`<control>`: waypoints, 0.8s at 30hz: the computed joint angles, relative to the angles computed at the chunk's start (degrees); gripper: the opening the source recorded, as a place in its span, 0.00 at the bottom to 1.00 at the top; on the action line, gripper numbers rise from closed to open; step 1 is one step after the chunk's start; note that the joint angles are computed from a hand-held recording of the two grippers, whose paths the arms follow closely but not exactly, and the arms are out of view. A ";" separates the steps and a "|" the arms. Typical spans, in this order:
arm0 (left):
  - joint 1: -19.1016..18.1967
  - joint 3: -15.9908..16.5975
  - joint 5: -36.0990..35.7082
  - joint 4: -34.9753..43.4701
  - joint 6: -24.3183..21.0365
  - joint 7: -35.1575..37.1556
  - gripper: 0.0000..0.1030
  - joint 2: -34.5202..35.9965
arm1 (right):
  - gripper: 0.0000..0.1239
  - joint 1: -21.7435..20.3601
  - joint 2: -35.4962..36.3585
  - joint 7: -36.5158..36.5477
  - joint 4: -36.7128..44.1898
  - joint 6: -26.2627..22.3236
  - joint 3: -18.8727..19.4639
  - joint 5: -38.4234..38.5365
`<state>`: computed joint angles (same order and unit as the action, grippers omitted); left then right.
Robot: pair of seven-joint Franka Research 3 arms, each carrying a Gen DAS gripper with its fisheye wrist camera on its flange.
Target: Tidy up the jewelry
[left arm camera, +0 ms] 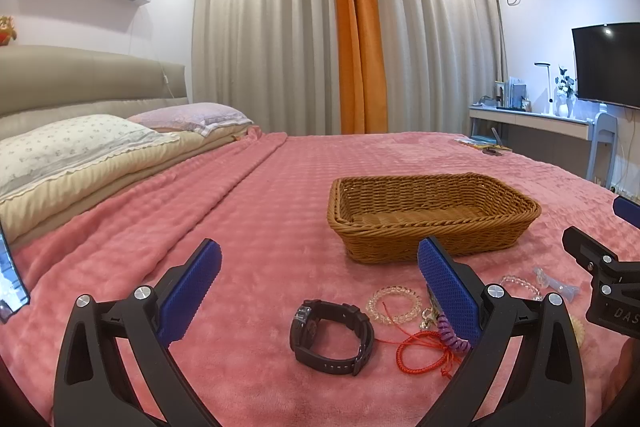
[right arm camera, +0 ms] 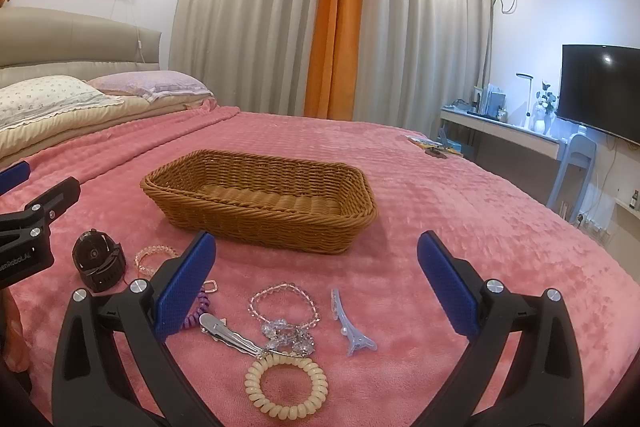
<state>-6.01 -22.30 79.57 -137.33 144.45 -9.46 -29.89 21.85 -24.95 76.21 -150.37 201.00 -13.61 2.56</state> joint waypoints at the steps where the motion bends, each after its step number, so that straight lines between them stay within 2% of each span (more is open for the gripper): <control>1: -0.01 0.03 0.03 0.01 0.02 -0.03 0.93 0.00 | 0.77 -0.36 -0.01 -0.02 0.08 -0.17 0.39 0.24; 3: -0.13 0.48 -0.10 -0.05 0.80 0.10 0.93 -0.06 | 0.77 -1.70 0.32 -0.14 0.51 -0.86 1.78 1.31; 6: -0.41 2.91 -3.08 -0.29 3.81 3.73 0.93 -0.67 | 0.77 -2.77 0.80 -0.20 1.80 -3.36 2.66 2.91; 9: -0.38 7.81 -9.22 -1.73 10.41 9.13 0.93 -2.81 | 0.71 -3.80 0.97 -0.76 3.71 -7.89 3.13 5.23; 10: -0.56 9.57 -11.82 -2.32 12.28 10.99 0.93 -3.36 | 0.70 -5.79 1.21 -1.20 4.60 -9.81 4.88 6.33; 13: -4.30 18.05 -22.50 -4.87 19.70 20.45 0.92 -3.42 | 0.63 -9.43 1.63 -3.20 6.50 -14.20 7.91 8.06; 14: -5.50 19.89 -25.51 -5.46 20.63 23.04 0.91 -3.16 | 0.62 -9.57 1.64 -4.08 7.15 -15.84 7.86 8.50; 16: -10.15 24.93 -33.05 -6.32 22.04 30.15 0.91 -1.93 | 0.56 -6.95 1.52 -6.71 8.43 -19.13 5.04 10.06; 17: -13.77 28.09 -37.75 -6.44 21.82 34.39 0.86 -0.98 | 0.55 -5.62 1.51 -8.13 9.20 -21.07 3.52 11.07; 20: -20.51 33.46 -47.48 -6.13 20.19 43.24 0.75 1.02 | 0.51 -5.66 2.17 -10.49 11.21 -26.12 2.24 13.60; 21: -21.25 33.81 -49.25 -6.29 20.02 44.76 0.74 1.41 | 0.47 -6.55 2.65 -11.05 11.96 -27.83 2.21 14.09; 23: -20.93 32.92 -50.94 -6.27 19.60 46.63 0.73 2.00 | 0.45 -12.28 2.99 -9.51 11.47 -27.70 6.31 12.14; 24: -20.65 32.29 -51.61 -6.10 19.45 47.51 0.72 2.32 | 0.44 -13.75 2.95 -9.66 11.01 -27.05 7.35 12.17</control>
